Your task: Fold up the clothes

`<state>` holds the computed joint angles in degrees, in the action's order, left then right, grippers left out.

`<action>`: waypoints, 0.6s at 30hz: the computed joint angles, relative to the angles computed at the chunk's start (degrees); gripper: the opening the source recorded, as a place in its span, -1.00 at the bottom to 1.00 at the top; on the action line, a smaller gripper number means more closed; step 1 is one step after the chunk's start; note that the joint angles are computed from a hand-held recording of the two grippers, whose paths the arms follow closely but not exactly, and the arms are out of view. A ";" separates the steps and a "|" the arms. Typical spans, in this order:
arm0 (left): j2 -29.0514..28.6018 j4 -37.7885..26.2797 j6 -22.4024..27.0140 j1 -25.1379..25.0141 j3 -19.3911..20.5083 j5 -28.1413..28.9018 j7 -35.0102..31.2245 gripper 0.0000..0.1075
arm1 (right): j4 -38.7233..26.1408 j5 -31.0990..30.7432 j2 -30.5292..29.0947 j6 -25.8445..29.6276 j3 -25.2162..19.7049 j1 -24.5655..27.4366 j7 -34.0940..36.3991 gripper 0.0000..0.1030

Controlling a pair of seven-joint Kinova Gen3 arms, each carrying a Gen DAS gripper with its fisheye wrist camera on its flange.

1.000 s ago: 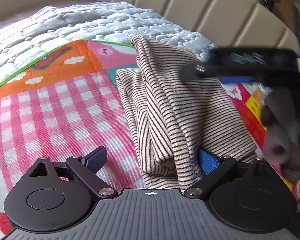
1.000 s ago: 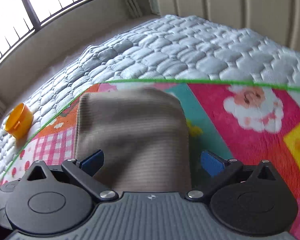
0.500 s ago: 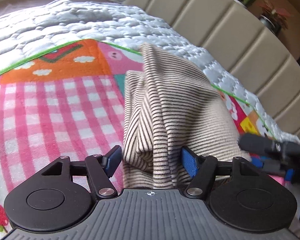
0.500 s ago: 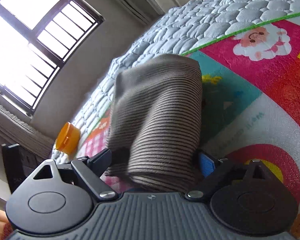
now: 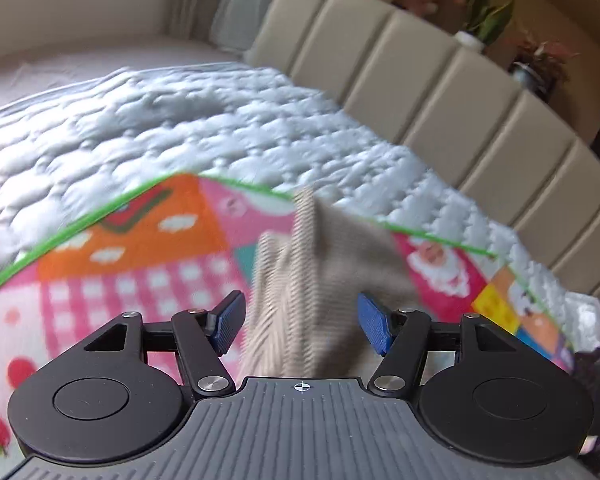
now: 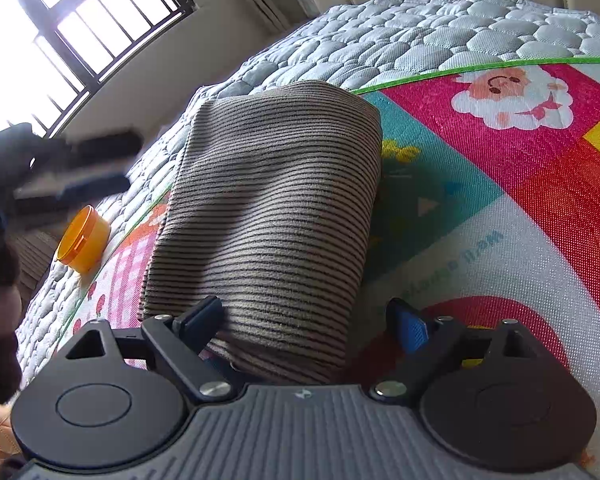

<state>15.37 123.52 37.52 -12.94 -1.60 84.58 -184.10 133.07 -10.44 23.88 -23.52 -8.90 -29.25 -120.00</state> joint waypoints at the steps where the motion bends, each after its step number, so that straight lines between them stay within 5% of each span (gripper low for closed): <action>1: -0.02 -1.11 0.10 0.74 0.56 -1.05 0.75 0.24 | -0.01 -0.35 -0.08 0.14 0.31 -0.42 0.26 0.75; 7: 3.46 -6.92 -6.86 6.95 4.31 -3.56 0.97 0.27 | 0.36 -4.89 -0.92 -0.31 2.38 -3.54 4.51 0.78; 13: 10.98 -12.35 -13.05 8.49 5.71 -13.03 9.72 0.20 | 2.82 -16.29 -1.73 -7.68 8.88 -14.08 15.81 0.92; 18: 13.87 -13.57 -13.17 3.23 10.93 -11.44 6.70 0.24 | -2.15 -21.51 0.69 0.35 10.21 -14.82 23.86 0.92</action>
<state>29.24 109.94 24.35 -9.71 9.33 73.15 -177.40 130.93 -31.95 24.57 -23.17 1.32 -44.07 -96.13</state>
